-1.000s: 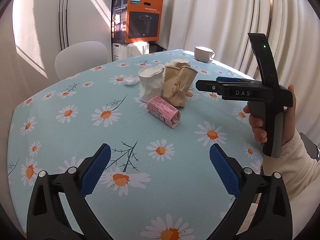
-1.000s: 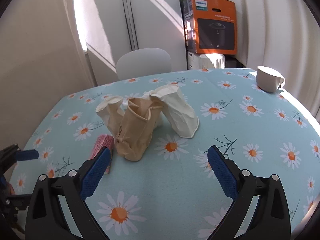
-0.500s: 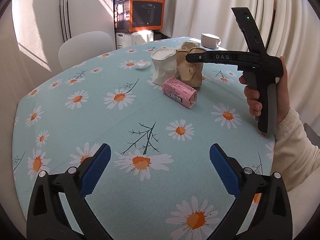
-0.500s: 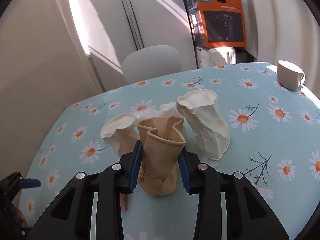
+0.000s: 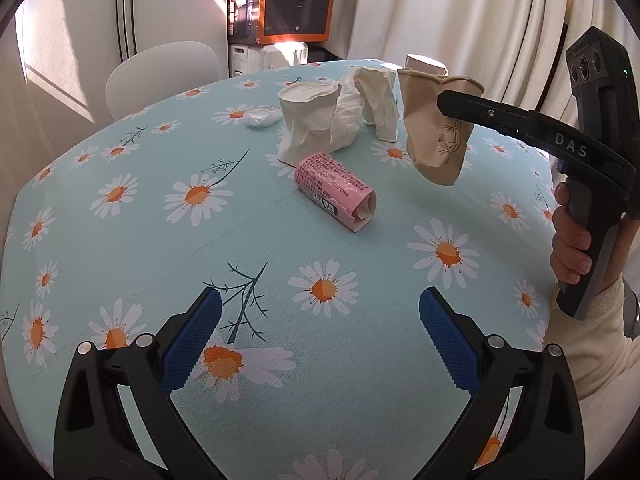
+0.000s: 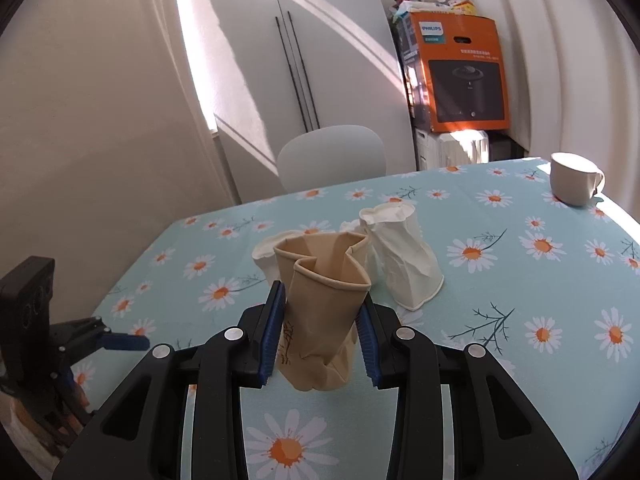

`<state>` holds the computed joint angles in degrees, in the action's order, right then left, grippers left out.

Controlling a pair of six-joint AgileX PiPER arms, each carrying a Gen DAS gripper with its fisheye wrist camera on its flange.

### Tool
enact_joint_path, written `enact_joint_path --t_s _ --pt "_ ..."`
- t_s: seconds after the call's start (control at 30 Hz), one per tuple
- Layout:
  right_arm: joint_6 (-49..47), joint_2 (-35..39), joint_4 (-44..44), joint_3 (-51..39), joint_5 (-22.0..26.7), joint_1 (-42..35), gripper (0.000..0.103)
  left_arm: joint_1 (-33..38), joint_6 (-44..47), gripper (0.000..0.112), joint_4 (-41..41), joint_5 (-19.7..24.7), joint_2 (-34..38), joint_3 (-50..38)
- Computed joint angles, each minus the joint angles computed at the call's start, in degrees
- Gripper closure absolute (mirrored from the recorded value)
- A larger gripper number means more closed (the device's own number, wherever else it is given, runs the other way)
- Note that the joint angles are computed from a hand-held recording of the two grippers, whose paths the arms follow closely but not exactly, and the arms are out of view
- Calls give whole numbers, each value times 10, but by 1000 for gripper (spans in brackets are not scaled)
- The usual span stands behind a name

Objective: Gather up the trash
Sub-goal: 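Grasp the crumpled tan paper cup with the right gripper and lift it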

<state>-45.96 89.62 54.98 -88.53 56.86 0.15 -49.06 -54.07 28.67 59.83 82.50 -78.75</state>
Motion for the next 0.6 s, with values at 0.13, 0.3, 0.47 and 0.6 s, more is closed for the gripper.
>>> enact_joint_path --t_s 0.13,0.3,0.47,0.6 --pt "-58 -24 32 42 18 -37 70 28 -8 15 -39 -23 38 -30" --pt "-116 -39 51 74 26 -75 70 45 -18 15 -54 -19 81 -79" --pt "-166 -36 72 90 37 -105 70 53 -2 16 -59 0 120 -132" --pt "-194 -28 89 91 55 -126 70 64 -2 37 -56 23 153 -176"
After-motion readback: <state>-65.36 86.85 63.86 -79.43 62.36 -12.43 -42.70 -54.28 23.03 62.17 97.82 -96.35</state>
